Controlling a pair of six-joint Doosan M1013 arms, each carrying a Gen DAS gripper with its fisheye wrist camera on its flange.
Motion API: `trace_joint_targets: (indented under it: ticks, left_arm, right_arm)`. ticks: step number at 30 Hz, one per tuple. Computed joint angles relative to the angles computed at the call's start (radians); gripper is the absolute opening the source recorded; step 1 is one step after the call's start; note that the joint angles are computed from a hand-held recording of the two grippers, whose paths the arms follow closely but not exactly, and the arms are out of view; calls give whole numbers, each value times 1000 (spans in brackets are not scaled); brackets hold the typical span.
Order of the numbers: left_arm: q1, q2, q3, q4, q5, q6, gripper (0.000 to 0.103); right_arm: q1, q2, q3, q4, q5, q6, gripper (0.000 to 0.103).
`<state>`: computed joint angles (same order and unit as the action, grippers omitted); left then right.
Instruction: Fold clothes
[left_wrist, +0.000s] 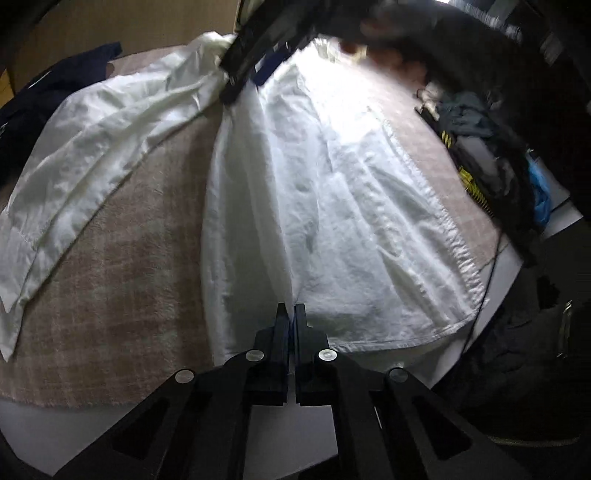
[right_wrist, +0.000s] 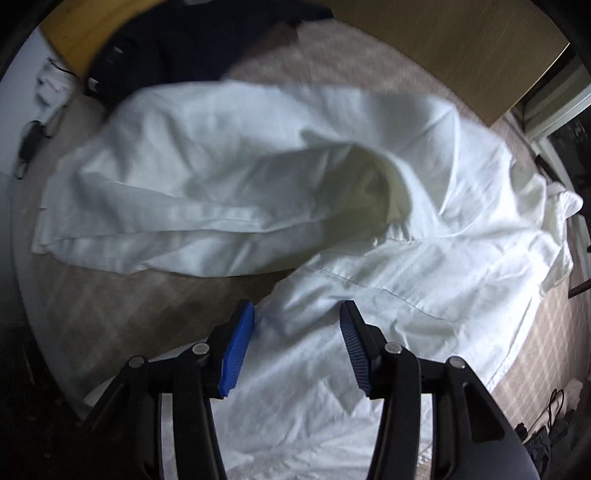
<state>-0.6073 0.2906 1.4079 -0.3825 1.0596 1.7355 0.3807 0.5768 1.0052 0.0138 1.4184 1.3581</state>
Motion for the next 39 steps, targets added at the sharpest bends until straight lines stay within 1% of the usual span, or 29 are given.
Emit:
trace_joint_targets:
  ticks: [3,4,5,6,7,9,10,13,14,16,20,21,23,24,25,26,28,29,30,31,32,34,36,38,39]
  left_arm:
    - [23,-6,10,-27,-10,21,1]
    - [31,-1,12,-51,-5,33,1]
    - [33,11,6,-58,10,36,1]
    - [25,27,-9,-29,35,25,2]
    - [18,32,-15,-1,49,18,5]
    - [24,25,-15,-18,62,29,6]
    - [25,22,-20,-9,70,29,10]
    - [39,13,-44,-11,77,60,14]
    - [44,16,-59,-20,81,78,14]
    - [43,42,-109,-27,90,134,15]
    - [26,128,-223,-44,157,270,18]
    - [21,152,-253,-50,178,301,23]
    - [8,204,-316,-44,228,354,23]
    - [-1,223,-334,-6,244,362,24]
    - [-7,231,-340,36,237,367,22]
    - [-13,239,-345,77,230,372,16]
    - [-23,246,-357,177,222,341,21]
    - [-24,246,-361,223,218,312,30]
    - [-20,244,-363,241,213,294,37]
    - [-13,241,-366,248,213,275,32]
    - [-2,237,-371,224,220,263,31]
    - [26,223,-375,118,226,268,31]
    - [45,206,-377,35,210,268,31]
    - [51,204,-397,17,201,260,33]
    - [51,208,-415,42,195,252,34]
  right_arm:
    - [-4,-13,23,27,-63,20,48]
    - [-5,-12,27,33,-70,27,48]
    - [-5,-10,28,38,-72,35,48]
    - [-3,-11,36,32,-79,40,48]
    - [-1,-14,45,22,-89,44,48]
    - [-8,-44,80,43,-127,48,48]
    - [-16,-75,114,70,-157,42,48]
    - [-49,-179,229,159,-252,13,48]
    - [-52,-212,277,158,-274,23,48]
    - [-53,-275,370,140,-308,55,48]
    - [-46,-330,498,83,-301,134,47]
    - [-41,-338,521,74,-302,161,47]
    - [-30,-364,562,63,-328,211,47]
    - [-24,-380,582,61,-345,233,47]
    - [-16,-393,598,50,-346,245,48]
    - [-7,-406,613,36,-341,254,48]
    - [7,-431,636,-2,-295,258,48]
    - [14,-444,647,-22,-269,258,47]
    - [2,-460,654,-1,-267,270,47]
    - [-15,-477,661,31,-273,286,47]
    - [-34,-494,666,64,-278,301,47]
    - [-71,-526,677,129,-288,333,47]
    - [-113,-556,679,191,-331,372,48]
    - [-147,-570,668,265,-359,373,47]
    - [-162,-574,654,296,-365,360,48]
